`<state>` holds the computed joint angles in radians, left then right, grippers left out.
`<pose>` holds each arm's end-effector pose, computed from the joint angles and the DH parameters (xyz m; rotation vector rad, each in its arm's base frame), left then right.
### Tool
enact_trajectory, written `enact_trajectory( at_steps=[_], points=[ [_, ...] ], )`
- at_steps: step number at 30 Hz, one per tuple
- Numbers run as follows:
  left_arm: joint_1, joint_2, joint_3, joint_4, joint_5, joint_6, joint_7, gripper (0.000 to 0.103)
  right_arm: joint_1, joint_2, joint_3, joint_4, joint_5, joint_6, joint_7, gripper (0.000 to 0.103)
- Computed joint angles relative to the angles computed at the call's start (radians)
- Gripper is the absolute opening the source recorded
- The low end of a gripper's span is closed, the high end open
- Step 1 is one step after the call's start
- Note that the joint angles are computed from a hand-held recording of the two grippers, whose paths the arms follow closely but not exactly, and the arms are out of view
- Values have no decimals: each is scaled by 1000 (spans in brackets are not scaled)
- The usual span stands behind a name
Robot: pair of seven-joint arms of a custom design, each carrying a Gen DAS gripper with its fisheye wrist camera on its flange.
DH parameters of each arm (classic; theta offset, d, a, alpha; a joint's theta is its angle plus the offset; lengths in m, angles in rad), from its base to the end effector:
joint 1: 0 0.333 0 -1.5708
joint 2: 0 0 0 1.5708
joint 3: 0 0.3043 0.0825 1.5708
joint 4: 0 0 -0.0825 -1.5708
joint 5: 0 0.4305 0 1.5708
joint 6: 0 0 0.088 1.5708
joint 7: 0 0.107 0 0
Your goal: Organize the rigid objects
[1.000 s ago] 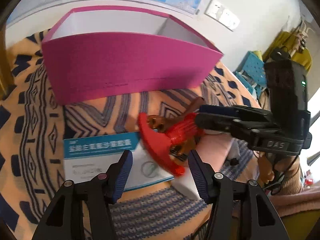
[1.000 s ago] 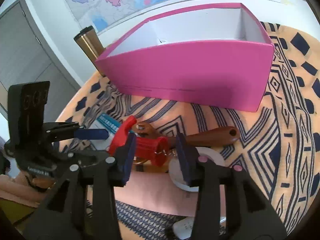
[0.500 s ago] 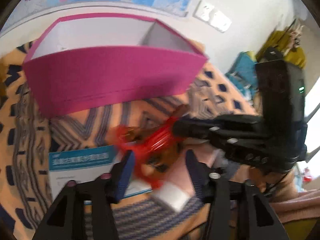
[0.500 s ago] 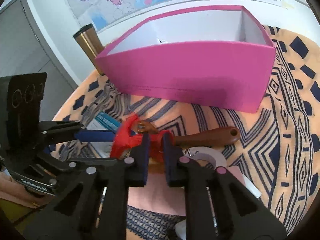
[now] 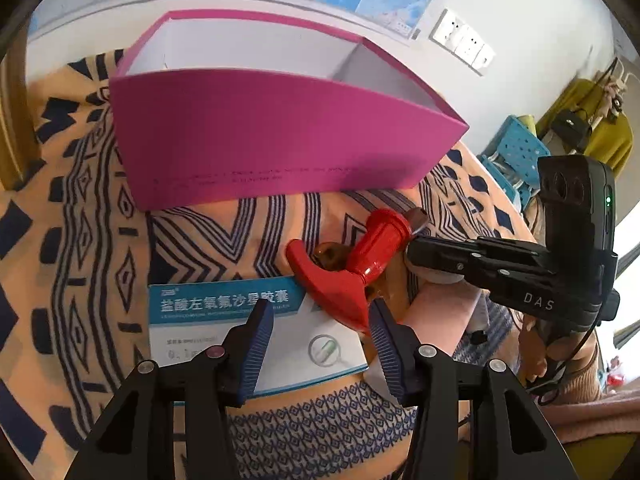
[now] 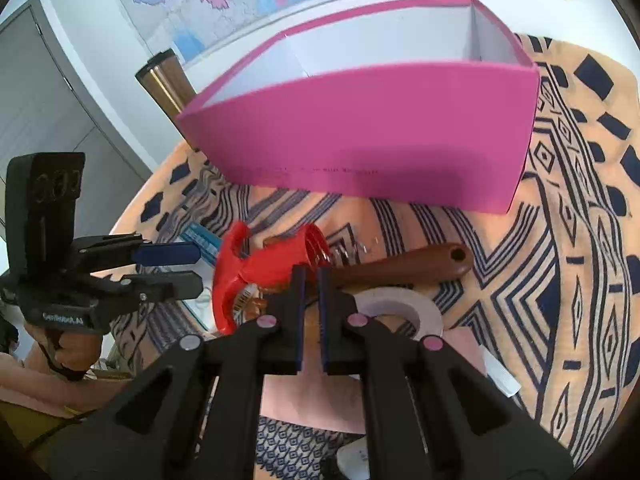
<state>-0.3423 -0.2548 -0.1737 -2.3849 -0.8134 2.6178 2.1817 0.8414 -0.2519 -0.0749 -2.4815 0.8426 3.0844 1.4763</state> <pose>0.4739 -0.2513 0.4291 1.4837 -2.5474 1.0682 0.4150 0.3143 0.4230 -1.6289 1.5763 0.0406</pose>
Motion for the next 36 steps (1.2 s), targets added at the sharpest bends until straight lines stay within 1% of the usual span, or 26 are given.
enact_trajectory(
  at_steps=[2,4,6,7,8,9,10,11,12,13,15,16,17,18,20,22,25,27,29,30,31,33,36],
  points=[
    [-10,8,1,9,-14,-3,22,51,11,5,-8,5,26,1,-10,9],
    [-10,21,-9,20,-2,-1,17,54,24,-1,-19,3,63,23,-32,11],
    [-11,28,-16,25,6,9,18,55,-12,-7,9,-7,3,39,17,17],
    [-11,33,-19,30,14,13,13,55,8,-6,-14,0,10,44,-7,25],
    [-10,38,-21,34,18,14,7,55,57,-1,-61,12,38,53,-54,30],
    [-9,42,-22,38,22,14,1,55,79,13,-89,32,48,50,-91,31],
    [-9,42,-23,39,25,15,-1,55,72,25,-88,47,42,36,-100,32],
    [-9,43,-24,39,28,18,-4,55,78,39,-98,66,66,24,-138,32],
    [-9,43,-26,38,34,22,-9,55,108,58,-129,98,138,2,-228,32],
    [-9,44,-28,38,38,26,-13,55,102,72,-129,115,149,-23,-248,32],
    [-9,46,-34,37,60,37,-27,55,46,93,-88,129,74,-66,-186,31],
    [-7,46,-41,35,80,52,-43,53,34,99,-77,134,74,-87,-192,29],
    [-8,50,-44,37,93,59,-54,51,43,100,-82,139,143,-91,-255,28],
    [-9,53,-44,39,100,65,-60,49,33,97,-70,135,154,-86,-265,27],
    [-12,60,-44,45,106,73,-75,44,-5,89,-33,121,120,-71,-227,20],
    [-15,71,-40,56,98,70,-78,43,-32,78,-7,110,135,-59,-213,15],
    [-16,79,-42,65,94,82,-93,41,-65,61,33,94,166,-39,-210,11],
    [-19,83,-42,73,86,83,-87,41,-93,51,69,85,157,-19,-187,11],
    [-22,84,-45,77,83,90,-84,41,-125,44,102,71,94,-4,-120,11],
    [-21,86,-46,78,88,92,-86,41,-147,41,123,61,38,5,-63,11],
    [-19,88,-47,80,94,91,-92,41,-146,37,120,55,15,10,-38,10],
    [-19,90,-45,84,91,86,-93,36,-93,31,72,50,48,24,-62,9],
    [-15,95,-43,91,87,79,-103,31,-63,21,46,36,33,41,-37,9]
  ],
)
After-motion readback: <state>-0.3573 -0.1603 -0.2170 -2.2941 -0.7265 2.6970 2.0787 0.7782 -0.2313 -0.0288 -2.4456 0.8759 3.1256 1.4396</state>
